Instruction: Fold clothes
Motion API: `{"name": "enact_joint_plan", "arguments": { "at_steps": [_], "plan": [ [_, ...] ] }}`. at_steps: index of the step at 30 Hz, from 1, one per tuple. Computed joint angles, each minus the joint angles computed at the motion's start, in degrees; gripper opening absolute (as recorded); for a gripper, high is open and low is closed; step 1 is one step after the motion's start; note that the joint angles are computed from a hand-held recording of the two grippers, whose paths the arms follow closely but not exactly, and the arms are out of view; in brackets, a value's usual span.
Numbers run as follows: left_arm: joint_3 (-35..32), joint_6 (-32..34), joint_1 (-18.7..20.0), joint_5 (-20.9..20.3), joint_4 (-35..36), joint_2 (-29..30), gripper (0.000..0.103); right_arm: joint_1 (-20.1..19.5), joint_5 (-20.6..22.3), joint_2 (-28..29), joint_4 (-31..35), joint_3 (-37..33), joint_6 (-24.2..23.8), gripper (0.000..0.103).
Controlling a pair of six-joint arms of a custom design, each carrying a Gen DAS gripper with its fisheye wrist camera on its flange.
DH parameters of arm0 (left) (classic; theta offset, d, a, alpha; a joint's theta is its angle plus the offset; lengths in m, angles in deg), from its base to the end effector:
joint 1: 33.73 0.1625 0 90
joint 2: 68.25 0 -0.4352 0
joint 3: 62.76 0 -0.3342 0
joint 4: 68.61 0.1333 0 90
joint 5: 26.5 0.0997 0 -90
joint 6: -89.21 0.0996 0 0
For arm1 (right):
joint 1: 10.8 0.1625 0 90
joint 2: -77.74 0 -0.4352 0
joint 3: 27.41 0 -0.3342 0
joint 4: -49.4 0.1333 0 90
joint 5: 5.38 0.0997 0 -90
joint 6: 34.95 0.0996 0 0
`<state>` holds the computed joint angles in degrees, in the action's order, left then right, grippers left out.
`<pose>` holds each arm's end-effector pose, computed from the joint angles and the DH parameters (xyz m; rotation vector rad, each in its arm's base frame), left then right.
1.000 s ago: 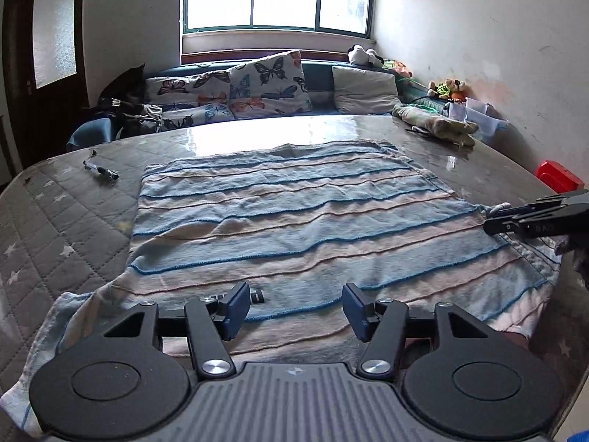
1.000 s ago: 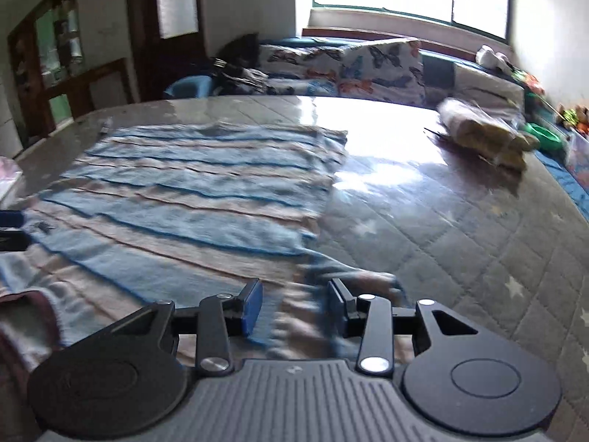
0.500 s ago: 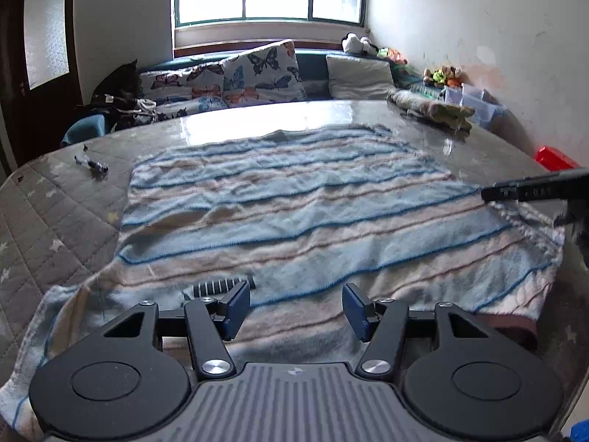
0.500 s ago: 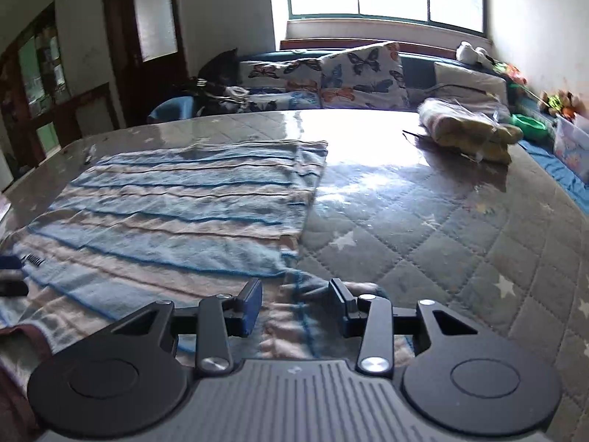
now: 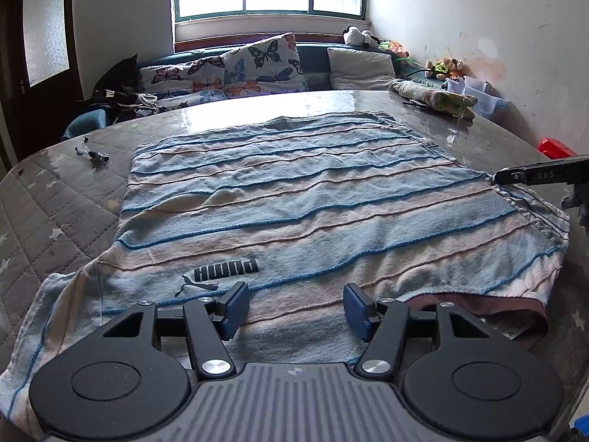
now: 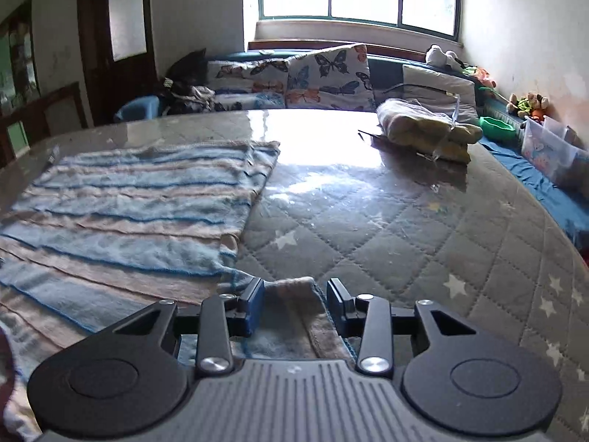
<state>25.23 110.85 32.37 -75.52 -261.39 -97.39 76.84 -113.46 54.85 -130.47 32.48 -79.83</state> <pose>-0.0927 -0.6994 0.1034 0.5671 2.2412 -0.9386 0.0692 -0.8070 0.1530 0.6764 -2.2493 0.9173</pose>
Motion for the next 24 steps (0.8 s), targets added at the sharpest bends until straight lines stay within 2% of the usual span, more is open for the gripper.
{"name": "enact_joint_plan", "arguments": {
  "at_steps": [5,9,16,19,24],
  "plan": [
    [0.1,0.3,0.1,-0.1,-0.3,0.0,0.060,-0.2,-2.2,1.2,-1.9,-1.5,1.1,0.042],
    [0.0,0.3,0.1,0.0,-0.3,0.0,0.061,0.1,-3.6,0.8,-5.5,0.0,-1.1,0.042],
    [0.1,-0.3,-0.6,-0.4,0.4,-0.1,0.061,0.6,0.6,-5.1,-6.8,11.8,-4.4,0.043],
    [0.2,0.7,-1.4,-1.5,0.1,0.1,0.063,1.3,3.3,-7.4,-6.1,17.6,-7.2,0.051],
    [-0.5,1.7,-2.3,-3.3,0.1,0.9,0.064,2.0,6.7,-9.2,-3.2,23.4,-12.0,0.052]
  ]
}}
